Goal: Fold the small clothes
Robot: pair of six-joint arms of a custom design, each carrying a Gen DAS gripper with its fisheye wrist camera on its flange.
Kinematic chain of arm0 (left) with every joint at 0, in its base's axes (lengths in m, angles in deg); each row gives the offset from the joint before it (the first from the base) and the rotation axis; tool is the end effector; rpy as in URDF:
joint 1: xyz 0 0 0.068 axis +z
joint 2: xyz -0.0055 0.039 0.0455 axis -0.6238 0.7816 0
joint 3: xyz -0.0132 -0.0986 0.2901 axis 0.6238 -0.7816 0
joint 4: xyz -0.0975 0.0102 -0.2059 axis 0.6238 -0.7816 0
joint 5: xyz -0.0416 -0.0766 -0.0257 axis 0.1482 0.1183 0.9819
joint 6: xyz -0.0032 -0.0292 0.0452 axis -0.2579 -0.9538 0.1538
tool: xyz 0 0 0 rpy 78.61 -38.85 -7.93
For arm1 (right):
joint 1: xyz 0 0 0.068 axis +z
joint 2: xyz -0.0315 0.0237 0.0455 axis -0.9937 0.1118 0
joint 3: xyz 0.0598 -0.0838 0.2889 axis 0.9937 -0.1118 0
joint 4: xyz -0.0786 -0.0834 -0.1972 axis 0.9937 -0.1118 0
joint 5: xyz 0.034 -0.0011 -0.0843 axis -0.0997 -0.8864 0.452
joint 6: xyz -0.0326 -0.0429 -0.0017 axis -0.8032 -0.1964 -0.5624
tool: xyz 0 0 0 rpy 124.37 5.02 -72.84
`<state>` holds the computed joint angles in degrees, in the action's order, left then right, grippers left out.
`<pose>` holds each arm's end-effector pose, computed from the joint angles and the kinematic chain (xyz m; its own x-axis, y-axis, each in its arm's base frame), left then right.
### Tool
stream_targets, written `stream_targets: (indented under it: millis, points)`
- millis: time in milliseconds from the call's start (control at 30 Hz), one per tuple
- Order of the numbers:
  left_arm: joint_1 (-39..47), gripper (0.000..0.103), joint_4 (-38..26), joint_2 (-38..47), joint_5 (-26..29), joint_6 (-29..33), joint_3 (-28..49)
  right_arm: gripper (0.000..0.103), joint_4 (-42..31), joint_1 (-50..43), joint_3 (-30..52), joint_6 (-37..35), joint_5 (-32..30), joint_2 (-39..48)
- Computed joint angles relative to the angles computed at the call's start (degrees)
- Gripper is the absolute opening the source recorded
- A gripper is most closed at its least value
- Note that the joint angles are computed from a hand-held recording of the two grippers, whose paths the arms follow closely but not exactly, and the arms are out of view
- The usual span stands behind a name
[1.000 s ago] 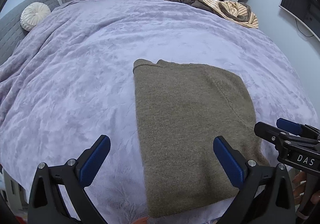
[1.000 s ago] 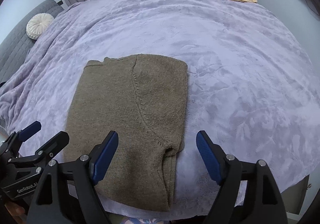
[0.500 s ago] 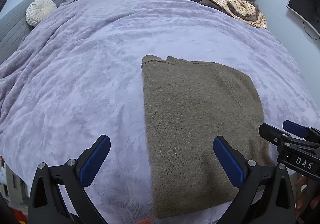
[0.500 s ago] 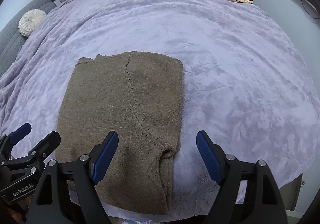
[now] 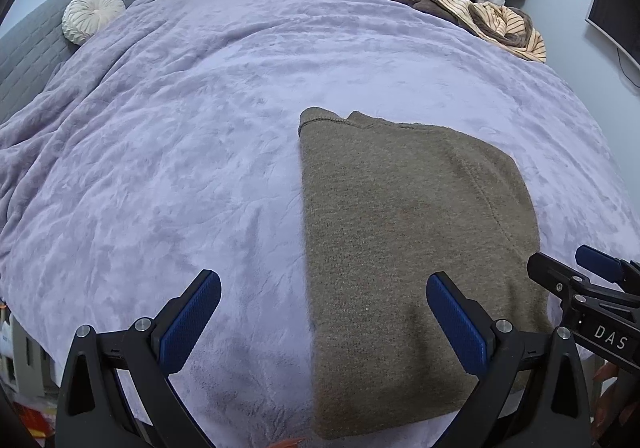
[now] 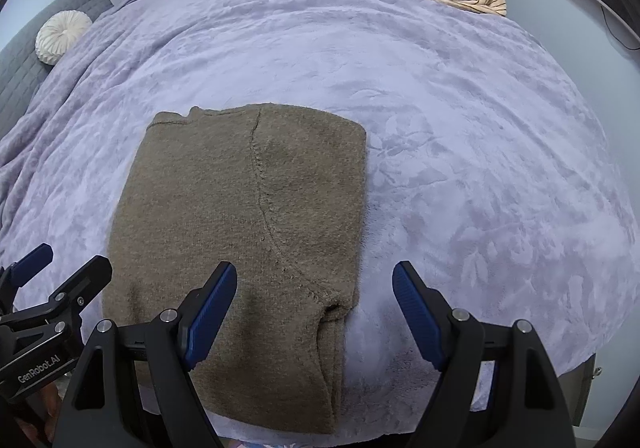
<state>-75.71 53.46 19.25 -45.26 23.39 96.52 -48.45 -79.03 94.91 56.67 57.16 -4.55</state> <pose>0.2328 -0.1689 0.2029 -0.8348 0.1933 -0.5154 0.2502 0.9673 -0.0425 0.1748 0.0101 0.2376 -0.8781 0.2293 -0.4200 0.2400 0.9704 0.0280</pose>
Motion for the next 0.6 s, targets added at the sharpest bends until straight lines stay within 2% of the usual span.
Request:
stream_targets:
  millis: [600]
  points:
    - [0.5,0.103,0.0,0.1,0.3,-0.3,-0.3,0.083,0.2,0.8,0.0,0.4,0.6,0.3]
